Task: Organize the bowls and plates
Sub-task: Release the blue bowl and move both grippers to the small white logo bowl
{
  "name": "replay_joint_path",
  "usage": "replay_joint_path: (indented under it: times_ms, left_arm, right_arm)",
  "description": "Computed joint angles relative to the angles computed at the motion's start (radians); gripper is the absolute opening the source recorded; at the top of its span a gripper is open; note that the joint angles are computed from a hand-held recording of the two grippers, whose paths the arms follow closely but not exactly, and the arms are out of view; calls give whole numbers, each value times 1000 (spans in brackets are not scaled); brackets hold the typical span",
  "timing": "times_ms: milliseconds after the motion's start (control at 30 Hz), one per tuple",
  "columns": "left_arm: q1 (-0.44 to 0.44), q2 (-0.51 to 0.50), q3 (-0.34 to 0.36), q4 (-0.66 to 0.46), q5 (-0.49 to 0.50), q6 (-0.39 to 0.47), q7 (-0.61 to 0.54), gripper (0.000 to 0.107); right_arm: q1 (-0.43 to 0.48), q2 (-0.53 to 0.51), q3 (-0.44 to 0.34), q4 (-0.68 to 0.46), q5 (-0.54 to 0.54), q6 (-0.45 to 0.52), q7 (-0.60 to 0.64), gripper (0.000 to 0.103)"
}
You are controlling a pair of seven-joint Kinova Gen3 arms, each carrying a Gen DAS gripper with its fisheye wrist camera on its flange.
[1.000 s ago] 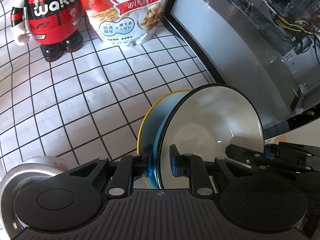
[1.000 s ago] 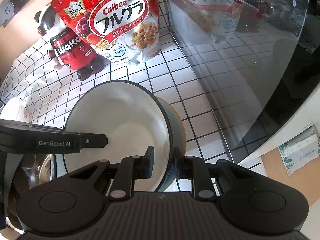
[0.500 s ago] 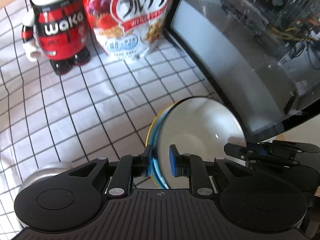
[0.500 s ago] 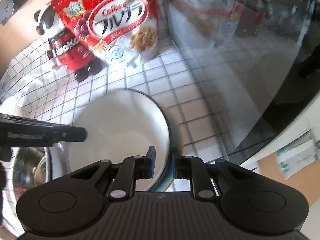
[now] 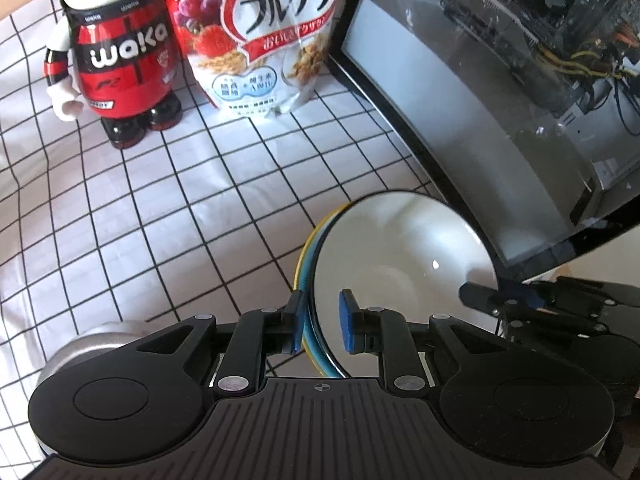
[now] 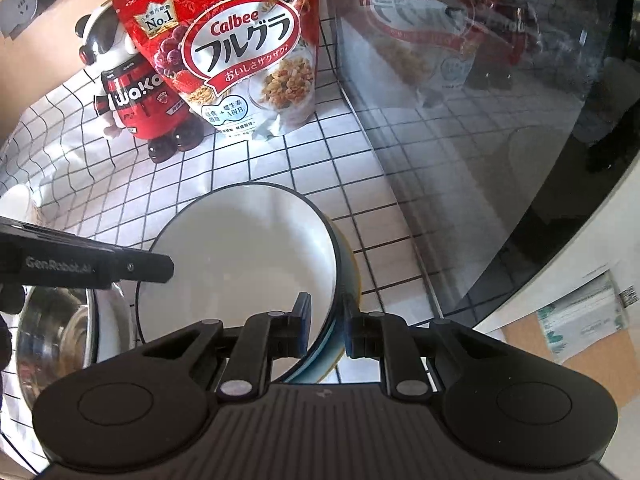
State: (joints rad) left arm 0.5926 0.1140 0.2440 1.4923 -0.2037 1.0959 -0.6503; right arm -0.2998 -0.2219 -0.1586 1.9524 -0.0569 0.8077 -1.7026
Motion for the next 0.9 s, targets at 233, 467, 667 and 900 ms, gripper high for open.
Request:
replay_joint_path:
  times_ms: [233,467,667,900]
  left_arm:
    - [-63,-156,74,162,-108,-142,212,21]
    - [-321,-481,241,308,-264,-9,496,22]
    - [-350,-745,122,447,-384,234,738,22]
    - [-278,-849,-126,515,-386,267,669,22]
  right_arm:
    - [140,-75,-210,-44,73,-49,5,32]
    - [75,-8,-381,-163,293,-129,-137,57]
    - [-190,223,-347,-413,310,-17,-207,75]
    - [-507,528,-192,-736,272,96,-96,76]
